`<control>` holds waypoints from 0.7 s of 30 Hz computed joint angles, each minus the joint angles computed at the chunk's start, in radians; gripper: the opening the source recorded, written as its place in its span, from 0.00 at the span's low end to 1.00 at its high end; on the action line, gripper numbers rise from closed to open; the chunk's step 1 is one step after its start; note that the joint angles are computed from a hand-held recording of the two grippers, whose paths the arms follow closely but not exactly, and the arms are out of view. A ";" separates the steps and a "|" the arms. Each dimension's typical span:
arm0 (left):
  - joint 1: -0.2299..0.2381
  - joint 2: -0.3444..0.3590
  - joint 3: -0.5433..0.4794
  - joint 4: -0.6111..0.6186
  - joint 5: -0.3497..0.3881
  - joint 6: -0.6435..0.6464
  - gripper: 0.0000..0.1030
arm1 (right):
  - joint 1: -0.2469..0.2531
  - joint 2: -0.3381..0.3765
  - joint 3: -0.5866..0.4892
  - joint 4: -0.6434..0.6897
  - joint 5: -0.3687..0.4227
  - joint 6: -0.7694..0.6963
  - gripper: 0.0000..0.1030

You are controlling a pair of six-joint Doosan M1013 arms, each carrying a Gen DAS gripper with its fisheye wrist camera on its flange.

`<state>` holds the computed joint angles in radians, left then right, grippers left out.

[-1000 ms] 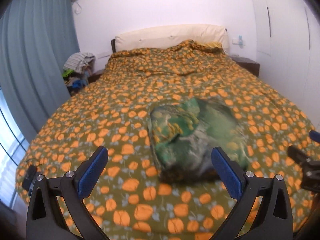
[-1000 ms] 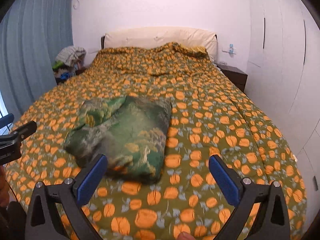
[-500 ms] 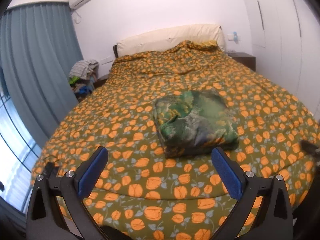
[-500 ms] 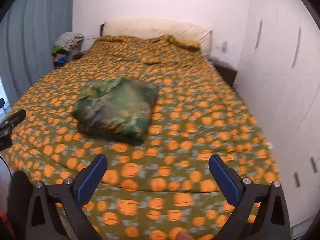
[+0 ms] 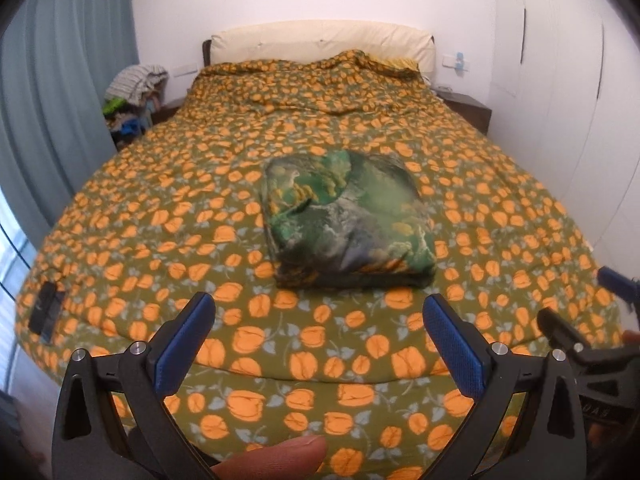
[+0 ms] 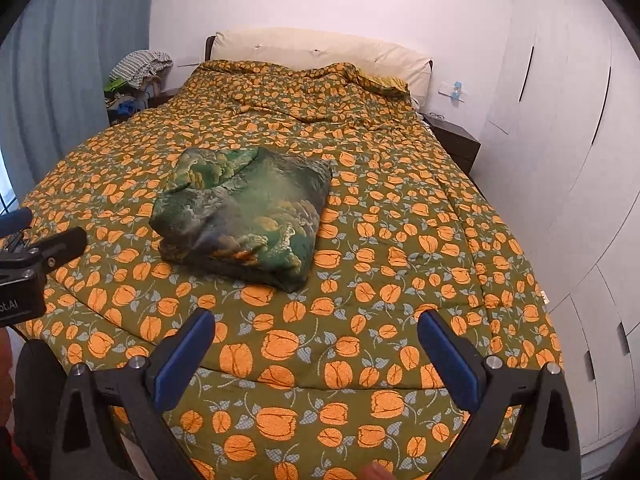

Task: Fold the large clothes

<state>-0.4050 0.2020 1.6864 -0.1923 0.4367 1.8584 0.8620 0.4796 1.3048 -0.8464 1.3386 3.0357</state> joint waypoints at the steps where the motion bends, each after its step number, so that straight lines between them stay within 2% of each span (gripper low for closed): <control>1: -0.001 -0.001 0.002 0.008 -0.008 -0.010 1.00 | 0.000 0.001 -0.005 0.000 0.000 -0.001 1.00; 3: -0.006 -0.007 0.009 0.045 -0.024 -0.039 1.00 | 0.002 0.006 -0.017 -0.010 0.010 0.000 1.00; 7: -0.023 -0.020 0.027 0.233 -0.055 -0.208 1.00 | 0.005 0.009 -0.028 -0.016 0.008 -0.005 1.00; 13: -0.023 -0.027 0.033 0.287 -0.061 -0.263 1.00 | 0.006 0.016 -0.040 -0.012 0.007 -0.012 1.00; 17: -0.021 -0.027 0.035 0.284 -0.071 -0.257 1.00 | 0.005 0.025 -0.058 -0.019 0.007 -0.020 1.00; 21: -0.012 -0.028 0.043 0.227 -0.100 -0.193 1.00 | 0.005 0.030 -0.066 -0.012 0.011 -0.026 1.00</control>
<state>-0.4166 0.1744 1.7292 0.0342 0.3366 1.6658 0.8666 0.5100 1.2387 -0.8584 1.3494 3.0098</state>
